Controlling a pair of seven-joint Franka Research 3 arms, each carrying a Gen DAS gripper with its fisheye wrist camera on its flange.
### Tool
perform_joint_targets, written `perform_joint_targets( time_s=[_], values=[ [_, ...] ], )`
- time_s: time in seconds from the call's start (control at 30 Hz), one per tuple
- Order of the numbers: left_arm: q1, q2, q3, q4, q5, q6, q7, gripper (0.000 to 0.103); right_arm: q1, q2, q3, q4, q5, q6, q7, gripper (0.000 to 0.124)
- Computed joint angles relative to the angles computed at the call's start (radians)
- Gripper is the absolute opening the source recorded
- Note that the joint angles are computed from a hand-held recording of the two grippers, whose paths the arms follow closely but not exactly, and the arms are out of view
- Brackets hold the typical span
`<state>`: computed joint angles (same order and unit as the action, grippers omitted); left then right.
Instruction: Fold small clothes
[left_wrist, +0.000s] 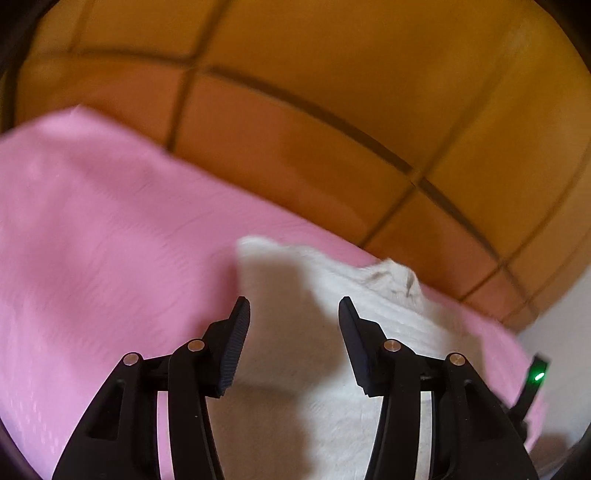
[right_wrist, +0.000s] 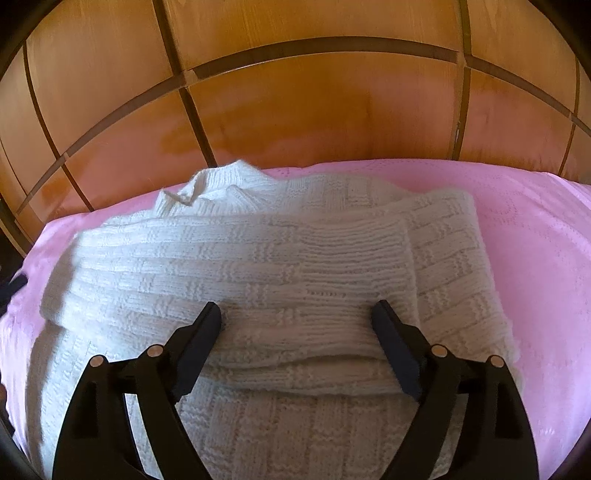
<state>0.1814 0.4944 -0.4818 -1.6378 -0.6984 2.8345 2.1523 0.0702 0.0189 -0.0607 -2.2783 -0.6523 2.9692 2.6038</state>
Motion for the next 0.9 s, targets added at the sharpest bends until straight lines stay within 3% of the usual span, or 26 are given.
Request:
perform_joint_targets(
  time_s=[0.07,0.23,0.27,0.33,0.5,0.6,0.7,0.77,0.9],
  values=[
    [-0.069,0.035,0.048,0.051,0.098,-0.012,-0.044,0.048,0.000,0.002,0.000,0.001,0.001,0.001,-0.002,0.086],
    [-0.230,0.193,0.225,0.256,0.381,-0.121,-0.320,0.049,0.003,0.010,-0.003,0.002,0.020,0.011,-0.023,0.089],
    [-0.212,0.217,0.214,0.271,0.386,-0.136,-0.320,0.048,0.005,0.012,-0.005,0.003,0.019,0.011,-0.024,0.090],
    [-0.136,0.219,0.132,0.237,0.351,-0.102,-0.264,0.048,0.010,0.021,-0.007,0.010,0.021,0.007,-0.033,0.091],
    [-0.139,0.133,0.153,0.127,0.441,-0.059,-0.341,0.049,0.022,0.028,-0.020,0.015,0.015,0.008,-0.034,0.092],
    [-0.121,0.026,0.146,-0.007,0.464,0.011,-0.371,0.064,0.025,0.029,-0.025,0.015,0.017,0.011,-0.036,0.092],
    [-0.022,-0.074,0.043,-0.157,0.396,0.103,-0.291,0.065,0.028,0.028,-0.027,0.016,0.014,0.008,-0.036,0.092],
    [0.007,-0.131,0.016,-0.233,0.366,0.144,-0.260,0.065,0.029,0.025,-0.028,0.015,0.001,0.005,-0.024,0.092],
    [0.101,-0.229,-0.096,-0.357,0.199,0.199,-0.119,0.065,0.028,0.019,-0.025,0.015,-0.033,-0.006,0.001,0.093]
  ],
)
